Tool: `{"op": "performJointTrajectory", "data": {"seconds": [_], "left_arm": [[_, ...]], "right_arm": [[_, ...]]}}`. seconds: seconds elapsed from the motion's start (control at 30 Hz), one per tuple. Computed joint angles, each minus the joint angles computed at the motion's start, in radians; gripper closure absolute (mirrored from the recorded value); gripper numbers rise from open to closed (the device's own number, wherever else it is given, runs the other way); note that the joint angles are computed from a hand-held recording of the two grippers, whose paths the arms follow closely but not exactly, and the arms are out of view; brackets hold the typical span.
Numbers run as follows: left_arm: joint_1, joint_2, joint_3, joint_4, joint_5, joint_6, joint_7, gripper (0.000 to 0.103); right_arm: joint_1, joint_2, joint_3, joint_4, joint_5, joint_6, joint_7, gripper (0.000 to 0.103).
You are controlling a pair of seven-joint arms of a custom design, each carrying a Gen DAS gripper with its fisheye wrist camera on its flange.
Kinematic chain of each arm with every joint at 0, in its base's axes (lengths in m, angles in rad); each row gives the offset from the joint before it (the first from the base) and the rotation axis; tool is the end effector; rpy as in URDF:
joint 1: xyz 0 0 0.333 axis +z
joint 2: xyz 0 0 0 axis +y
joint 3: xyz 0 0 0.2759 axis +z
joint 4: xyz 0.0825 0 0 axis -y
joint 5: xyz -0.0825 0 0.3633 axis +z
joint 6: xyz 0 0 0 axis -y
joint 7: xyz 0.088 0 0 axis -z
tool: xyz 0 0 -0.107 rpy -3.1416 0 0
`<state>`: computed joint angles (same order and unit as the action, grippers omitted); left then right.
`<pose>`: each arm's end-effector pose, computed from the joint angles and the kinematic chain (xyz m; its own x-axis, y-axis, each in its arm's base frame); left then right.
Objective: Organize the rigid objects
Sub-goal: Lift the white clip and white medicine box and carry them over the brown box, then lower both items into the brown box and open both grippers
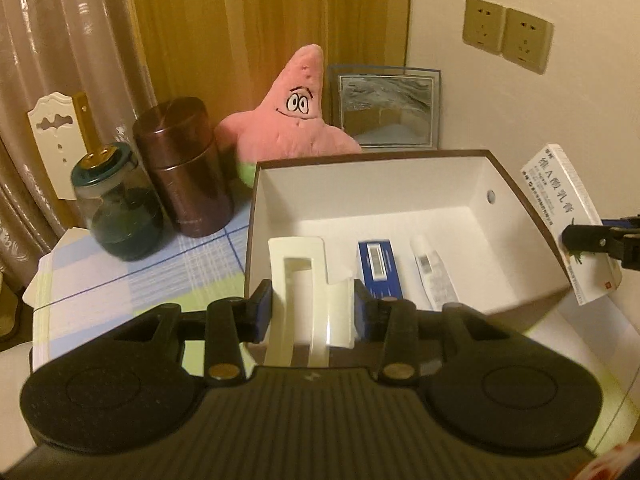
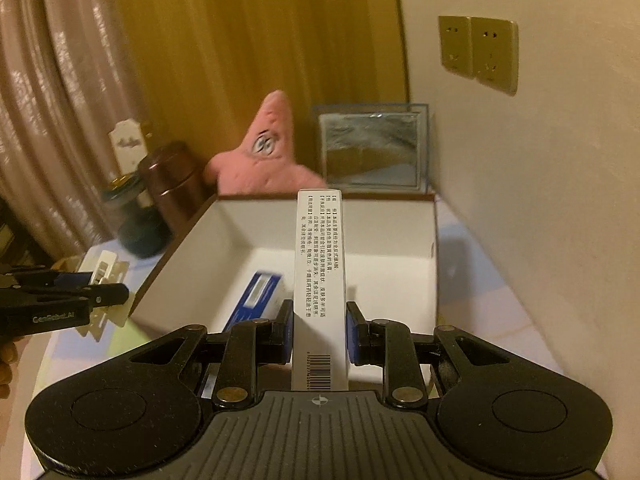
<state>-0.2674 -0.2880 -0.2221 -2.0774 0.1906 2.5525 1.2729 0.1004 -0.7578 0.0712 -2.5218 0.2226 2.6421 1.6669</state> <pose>0.4455 -0.2542 0.6018 -0.3025 -0.9523 -0.0411 -0.6680 0.2426 -0.7035 0.3759 0.0650 0.5996 0.0440 -0.9697 -0.2404 -0.6591 0.1526 -0.7364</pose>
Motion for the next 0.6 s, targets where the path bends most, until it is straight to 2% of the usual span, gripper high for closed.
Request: {"op": "performJointTrajectory", "data": {"seconds": [0.27, 0.6], "left_arm": [[0.013, 0.199, -0.006, 0.168, 0.016, -0.018, 0.023, 0.066], [0.011, 0.368, -0.013, 0.297, 0.056, -0.092, 0.068, 0.066]], "right_arm": [[-0.046, 0.163, -0.001, 0.066, -0.038, 0.041, 0.027, 0.077], [-0.055, 0.304, -0.014, 0.112, -0.07, 0.017, 0.061, 0.077]]}}
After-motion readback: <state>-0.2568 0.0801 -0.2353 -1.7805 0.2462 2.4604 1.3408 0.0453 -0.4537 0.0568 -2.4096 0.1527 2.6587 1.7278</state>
